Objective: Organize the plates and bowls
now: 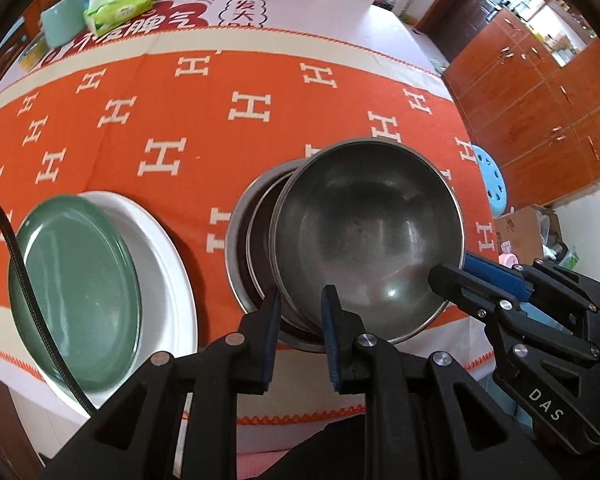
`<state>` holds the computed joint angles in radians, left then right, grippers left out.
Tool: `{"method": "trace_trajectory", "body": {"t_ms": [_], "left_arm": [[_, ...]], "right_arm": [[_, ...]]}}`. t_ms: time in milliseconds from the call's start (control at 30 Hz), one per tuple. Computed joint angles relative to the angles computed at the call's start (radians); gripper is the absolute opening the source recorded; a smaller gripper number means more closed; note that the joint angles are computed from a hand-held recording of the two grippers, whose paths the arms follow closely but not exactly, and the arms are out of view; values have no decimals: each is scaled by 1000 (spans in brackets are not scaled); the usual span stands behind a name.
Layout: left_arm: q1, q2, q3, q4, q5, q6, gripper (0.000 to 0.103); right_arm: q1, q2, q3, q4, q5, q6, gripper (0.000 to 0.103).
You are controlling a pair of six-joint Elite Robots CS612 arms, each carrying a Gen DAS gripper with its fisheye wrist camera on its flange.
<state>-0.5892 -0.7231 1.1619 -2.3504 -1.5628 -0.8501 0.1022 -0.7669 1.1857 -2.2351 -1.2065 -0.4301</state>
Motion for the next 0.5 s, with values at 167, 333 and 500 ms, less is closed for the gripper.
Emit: {"method": "trace_trajectory", "body": {"t_ms": [167,333,500], "left_arm": [[-6,5,-9,18,13,-37,19],[-11,8,-19,32,34,-65,20],[-12,2,-10,17,59,-106,23]], "right_arm": [[-8,7,-13,35,28,-44,20],[-9,8,-16,43,42,-102,20],[-14,17,-31,67,56,-122,20]]}}
